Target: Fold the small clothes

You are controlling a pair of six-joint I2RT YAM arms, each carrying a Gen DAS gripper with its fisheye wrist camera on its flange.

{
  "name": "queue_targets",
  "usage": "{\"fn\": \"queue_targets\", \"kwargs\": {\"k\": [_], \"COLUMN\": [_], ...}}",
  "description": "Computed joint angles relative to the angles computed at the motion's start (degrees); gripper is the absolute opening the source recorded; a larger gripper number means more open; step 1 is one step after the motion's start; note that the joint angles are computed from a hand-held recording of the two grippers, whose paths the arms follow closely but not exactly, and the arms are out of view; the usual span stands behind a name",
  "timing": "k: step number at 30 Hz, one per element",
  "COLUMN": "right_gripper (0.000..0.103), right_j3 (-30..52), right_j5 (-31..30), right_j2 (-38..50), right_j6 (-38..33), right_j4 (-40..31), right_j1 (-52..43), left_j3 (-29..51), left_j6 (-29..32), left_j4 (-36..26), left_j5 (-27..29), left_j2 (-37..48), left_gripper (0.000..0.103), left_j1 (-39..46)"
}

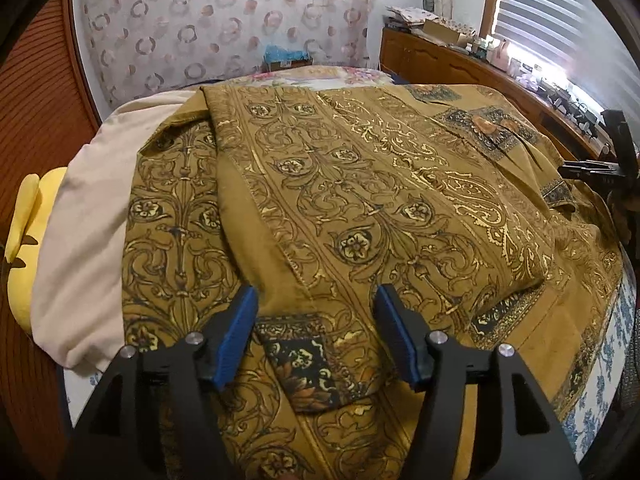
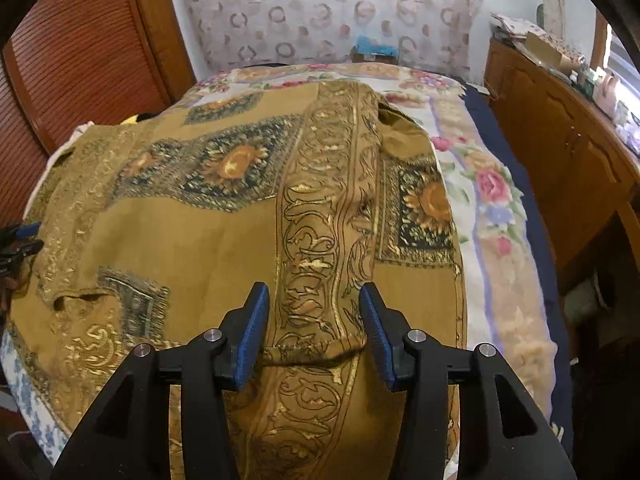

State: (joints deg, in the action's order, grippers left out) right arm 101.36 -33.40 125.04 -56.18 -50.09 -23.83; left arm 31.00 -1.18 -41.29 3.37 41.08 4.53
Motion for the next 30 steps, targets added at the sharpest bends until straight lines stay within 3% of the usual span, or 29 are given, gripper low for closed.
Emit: {"fn": "queue_targets", "kwargs": {"k": [12,18,24,30], "right_gripper": [0.049,0.049,0.050,0.050], "right_j3": [-7.37,-8.20,-8.20,-7.99], "right_j5": [-0.74,-0.58,-0.46,-0.49], "right_j2": [-3.00,-3.47,-3.42,-3.25], "right_j6": [0.90,1.30,1.31,1.18], "right_j4": [9.42,9.97,10.14,10.05], "right_j1": [-0.36,-0.04,0.04,-0.06], "left_j3": [-0.53,0.03,-0.92,-1.14], "left_j6": [0.19,0.41,2.86,1.39], "left_j4": [0.46,-2.63,-9.06,-10.24], "left_j5": [0.45,2.46,8.70,5.43], "left_j2": [-0.40,-2.34,-9.90,-11.56], "left_gripper": [0.064,0.064,0.050,0.050], "left_j1": [0.99,4.12,12.97,10.00]}}
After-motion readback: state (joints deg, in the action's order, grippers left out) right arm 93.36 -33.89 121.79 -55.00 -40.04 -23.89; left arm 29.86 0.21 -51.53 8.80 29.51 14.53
